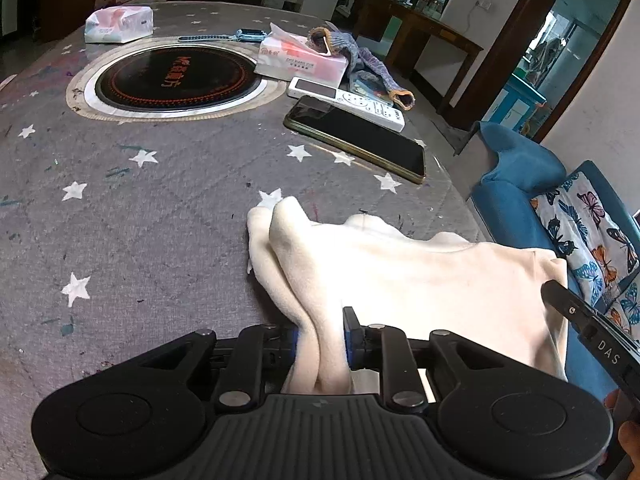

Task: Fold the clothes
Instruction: 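Lift the held hem end and fold it over toward the collar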

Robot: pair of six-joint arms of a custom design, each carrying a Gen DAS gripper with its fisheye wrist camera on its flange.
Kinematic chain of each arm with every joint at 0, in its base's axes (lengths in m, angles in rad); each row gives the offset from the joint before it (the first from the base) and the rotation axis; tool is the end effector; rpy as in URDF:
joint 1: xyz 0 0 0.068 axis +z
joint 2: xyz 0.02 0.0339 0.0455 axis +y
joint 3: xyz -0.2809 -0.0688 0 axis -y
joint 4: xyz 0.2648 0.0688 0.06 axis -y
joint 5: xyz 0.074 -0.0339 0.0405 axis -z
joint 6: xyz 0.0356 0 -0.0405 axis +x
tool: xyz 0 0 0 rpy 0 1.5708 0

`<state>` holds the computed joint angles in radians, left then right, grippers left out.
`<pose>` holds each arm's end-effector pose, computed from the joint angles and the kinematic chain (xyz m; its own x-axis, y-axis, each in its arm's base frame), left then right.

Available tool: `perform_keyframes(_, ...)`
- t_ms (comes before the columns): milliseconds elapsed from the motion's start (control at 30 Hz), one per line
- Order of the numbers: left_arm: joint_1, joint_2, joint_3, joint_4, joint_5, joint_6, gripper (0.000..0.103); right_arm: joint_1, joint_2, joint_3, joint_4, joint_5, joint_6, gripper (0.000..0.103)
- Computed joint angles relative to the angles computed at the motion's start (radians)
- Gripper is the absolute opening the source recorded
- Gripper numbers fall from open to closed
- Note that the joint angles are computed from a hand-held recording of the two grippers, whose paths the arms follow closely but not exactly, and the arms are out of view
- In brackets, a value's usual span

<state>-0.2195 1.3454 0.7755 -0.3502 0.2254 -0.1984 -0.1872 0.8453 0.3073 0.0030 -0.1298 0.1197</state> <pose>0.2700 -0.0684 0.2085 -0.8292 -0.0118 -0.5588 0.1845 0.9379 -0.2937 0.1834 -0.0300 0.1838 -0.4884 0.2130 -0.8462 0.1344 0.9765 0.1682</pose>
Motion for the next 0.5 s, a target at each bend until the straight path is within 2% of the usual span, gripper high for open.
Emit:
perform_keyframes(367,0.056,0.001,-0.016,0.026,0.033,0.004,0.023,0.062,0.098,0.021,0.056,0.038,-0.001,0.010)
perform_keyframes(433,0.065,0.004,-0.013,0.028,0.027,0.006,0.024,0.069,0.130,0.032,0.065,0.042,0.001,0.010)
perform_keyframes(500,0.074,0.007,-0.011,0.031,0.023,0.008,0.031,0.079,0.160,0.044,0.068,0.048,0.008,0.010)
